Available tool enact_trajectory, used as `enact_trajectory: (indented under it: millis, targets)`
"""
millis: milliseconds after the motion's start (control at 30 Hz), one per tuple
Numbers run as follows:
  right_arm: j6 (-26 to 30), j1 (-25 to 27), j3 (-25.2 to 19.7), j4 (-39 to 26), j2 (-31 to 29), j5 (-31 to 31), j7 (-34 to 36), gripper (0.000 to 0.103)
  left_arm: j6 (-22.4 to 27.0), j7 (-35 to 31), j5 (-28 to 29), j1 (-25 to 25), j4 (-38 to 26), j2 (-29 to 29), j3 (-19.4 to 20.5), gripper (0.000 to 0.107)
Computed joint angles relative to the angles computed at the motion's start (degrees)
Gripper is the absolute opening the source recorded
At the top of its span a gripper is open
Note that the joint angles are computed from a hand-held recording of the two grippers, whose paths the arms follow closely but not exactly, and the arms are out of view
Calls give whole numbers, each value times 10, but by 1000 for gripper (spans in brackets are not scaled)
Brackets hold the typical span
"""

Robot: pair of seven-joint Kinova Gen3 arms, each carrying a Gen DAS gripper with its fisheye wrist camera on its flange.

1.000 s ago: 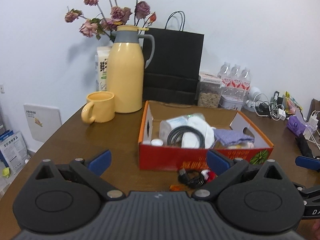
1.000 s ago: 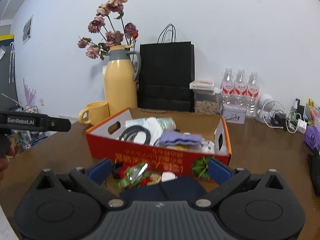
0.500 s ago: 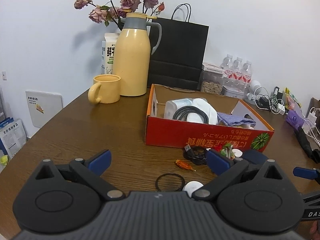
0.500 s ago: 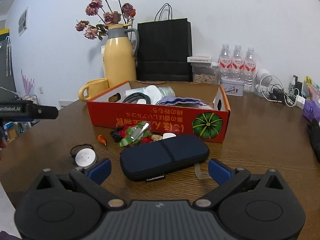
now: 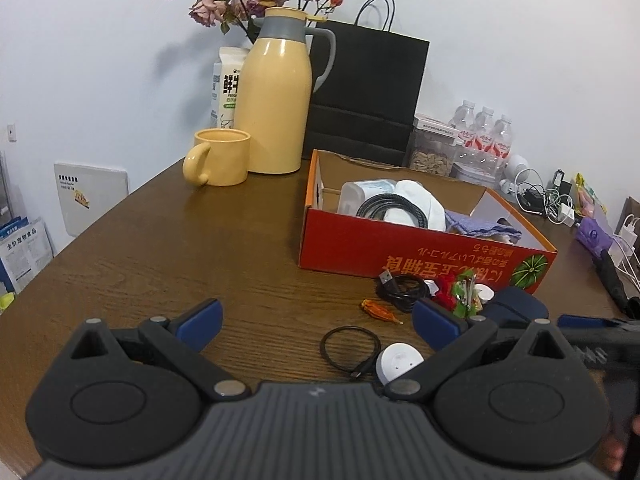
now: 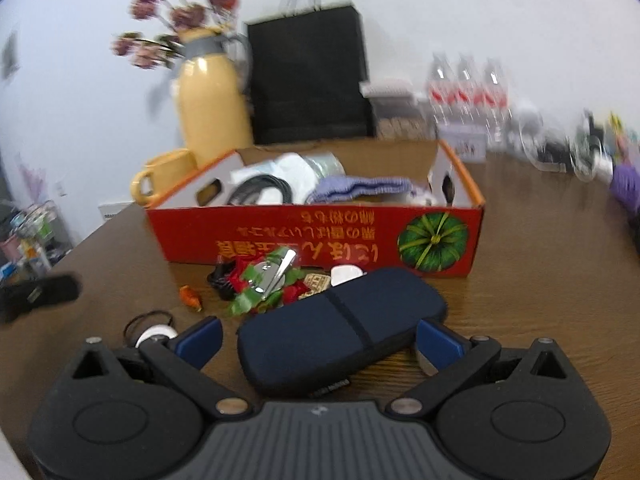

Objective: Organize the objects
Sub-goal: 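Move back to the table and grasp the navy zippered case with the right gripper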

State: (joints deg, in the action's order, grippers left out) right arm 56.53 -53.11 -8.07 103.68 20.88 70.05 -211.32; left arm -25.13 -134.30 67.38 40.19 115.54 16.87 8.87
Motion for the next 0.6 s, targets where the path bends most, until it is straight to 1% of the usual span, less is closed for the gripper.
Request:
enact_trajectory:
  millis: [33,67,100,133,200,267,367,467,600]
  targets:
    - [-8,8,3,-12,6,-12,3,103,1,5,-3,-2,2,-1,0,103]
    - [-10,21,-3,-24,14,-19,2,103,1,11,-8,-4,4,-1,1,103]
    - [-4,23,1,-41,25,-35,12,103,3,16,-13,-5,6,-2,0,103]
    - [13,14,14,-64,39,-57,30,103,5,20,-16,-7,7,-3,-1,103]
    - [42,5,24,-97,61,-82,63,103,14,36,-29,-12,11,-4,-2,103]
    - [53,-9,36,-105,72,-82,74,103,18,49,-40,-12,14,-5,-5,103]
    - [37,-13,44,-89,65,-78,71,103,25,50,-37,-9,14,-5,-13,103]
    - [10,-13,41,-57,45,-63,69,101,27,58,-43,-8,17,-7,-16,103]
    - [-50,6,26,3,1,-41,66,92,27,54,-35,-6,17,-9,-20,103]
